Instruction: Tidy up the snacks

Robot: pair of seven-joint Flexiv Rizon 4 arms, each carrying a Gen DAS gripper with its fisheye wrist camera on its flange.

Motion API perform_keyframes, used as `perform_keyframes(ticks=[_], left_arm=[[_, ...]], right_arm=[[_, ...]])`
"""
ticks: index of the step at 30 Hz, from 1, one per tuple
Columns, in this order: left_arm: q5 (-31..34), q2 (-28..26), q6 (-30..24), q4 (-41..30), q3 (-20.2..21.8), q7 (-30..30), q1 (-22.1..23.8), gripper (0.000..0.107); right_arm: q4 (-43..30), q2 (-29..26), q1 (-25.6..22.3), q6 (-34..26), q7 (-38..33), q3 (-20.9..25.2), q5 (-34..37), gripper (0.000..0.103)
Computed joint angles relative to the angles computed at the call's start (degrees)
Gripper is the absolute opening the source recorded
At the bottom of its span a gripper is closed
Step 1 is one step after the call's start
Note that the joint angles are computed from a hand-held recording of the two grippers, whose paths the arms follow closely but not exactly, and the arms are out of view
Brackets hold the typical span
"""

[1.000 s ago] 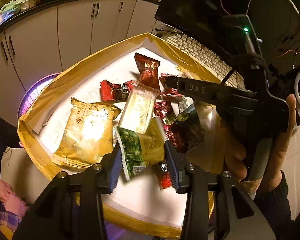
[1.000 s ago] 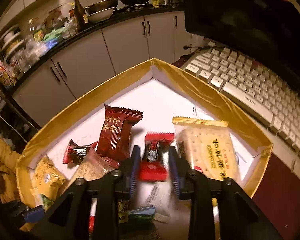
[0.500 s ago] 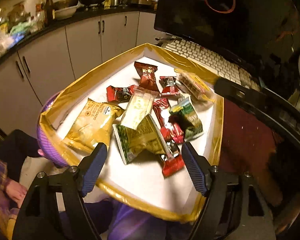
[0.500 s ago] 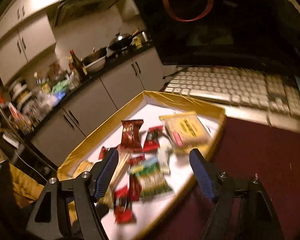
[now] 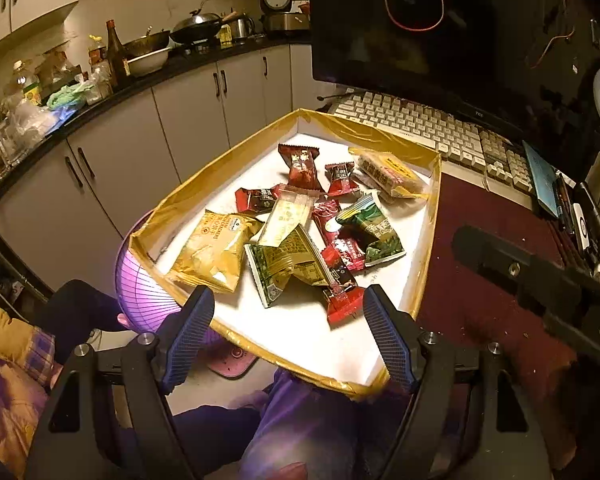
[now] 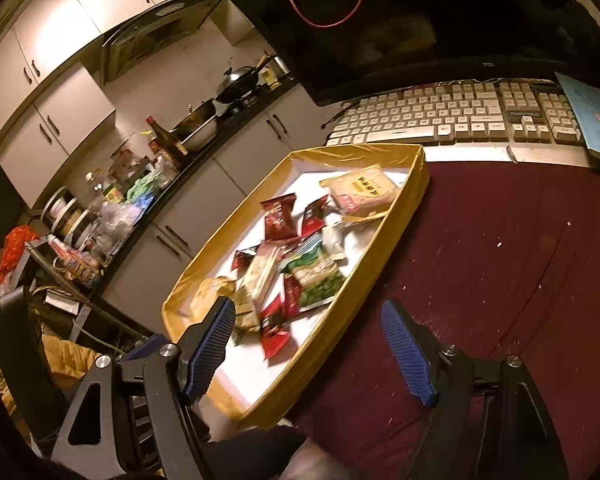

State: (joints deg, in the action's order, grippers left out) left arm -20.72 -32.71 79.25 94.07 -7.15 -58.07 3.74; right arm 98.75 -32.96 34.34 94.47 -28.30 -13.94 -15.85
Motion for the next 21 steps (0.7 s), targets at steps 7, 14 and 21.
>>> perform_keyframes(ticks=[7,14,21], left_arm=[[0.8,1.4,2.0,1.6,0.6,-1.3,-0.5,0.077],[1.7,1.6,2.4,1.8,1.3,-2.4,-1.2,0.077],[2.7,1.2,2.2,1.2,2.5,-3.8,-1.4,0.077]], right_arm=[[3.3,2.1,6.7,0.1,1.1,-7.3,-1.0,0.078],[4.1,2.8,7.3,0.0,1.3,-8.0,-2.5,0.078],[2.9,2.3,5.5,-0.5,1.3,-5.8,-2.9,0.078]])
